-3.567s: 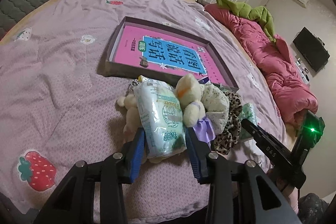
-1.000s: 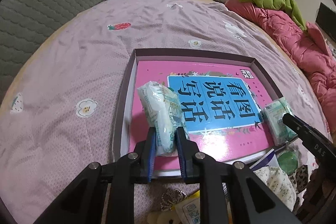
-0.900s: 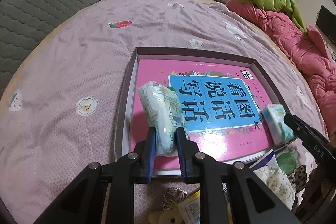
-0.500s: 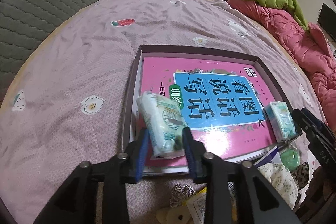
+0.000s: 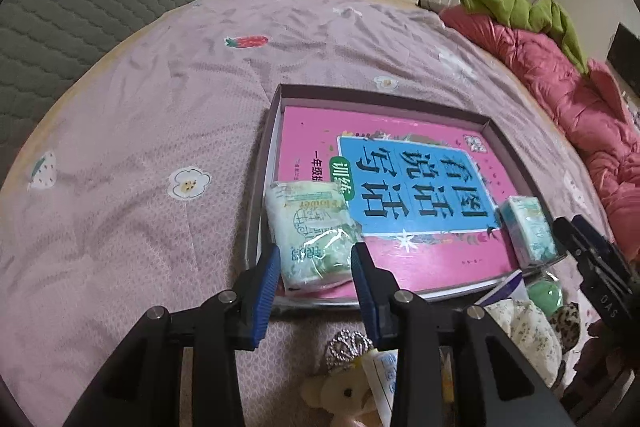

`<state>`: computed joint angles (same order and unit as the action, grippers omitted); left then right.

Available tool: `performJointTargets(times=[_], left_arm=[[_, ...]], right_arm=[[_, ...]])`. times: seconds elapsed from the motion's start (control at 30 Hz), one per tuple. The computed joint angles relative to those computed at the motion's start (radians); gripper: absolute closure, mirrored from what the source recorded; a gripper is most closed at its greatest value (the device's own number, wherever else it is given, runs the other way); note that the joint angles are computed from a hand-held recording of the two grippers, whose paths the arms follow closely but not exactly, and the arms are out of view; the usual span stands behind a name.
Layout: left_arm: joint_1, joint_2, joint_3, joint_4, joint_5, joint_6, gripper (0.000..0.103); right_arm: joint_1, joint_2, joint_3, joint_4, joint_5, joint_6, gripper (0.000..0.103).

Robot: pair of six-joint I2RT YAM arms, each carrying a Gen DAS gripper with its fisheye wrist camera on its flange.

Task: Organize soft objects
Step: 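Lower both packs onto the book in the tray and open both tools, then move both tools back to the pile toward the teddy bear and scrunchie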

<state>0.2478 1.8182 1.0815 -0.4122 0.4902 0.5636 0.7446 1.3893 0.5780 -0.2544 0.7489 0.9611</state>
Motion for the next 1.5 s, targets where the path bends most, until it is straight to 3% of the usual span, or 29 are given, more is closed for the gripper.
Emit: performJointTargets(times=[0.33, 0.43, 0.9, 1.3, 1.5], left_arm=[[0.067, -0.101, -0.045, -0.042, 0.122, -0.001, 0.064], [0.081, -0.113, -0.040, -0.068, 0.121, 0.006, 0.056], [0.137, -0.176, -0.075, -0.117, 0.102, 0.077, 0.055], [0.179, -0.206, -0.077, -0.166, 0.125, 0.132, 0.051], [0.188, -0.225, -0.093, -0.171, 0.116, 0.152, 0.051]], right_arm=[[0.032, -0.013, -0.007, -0.023, 0.052, 0.027, 0.034], [0.046, -0.018, -0.002, -0.042, 0.068, 0.036, 0.034], [0.165, -0.015, 0.059, -0.205, 0.151, 0.154, 0.029], [0.290, 0.017, 0.124, -0.443, 0.225, 0.392, 0.028], [0.341, 0.039, 0.154, -0.496, 0.229, 0.441, 0.028]])
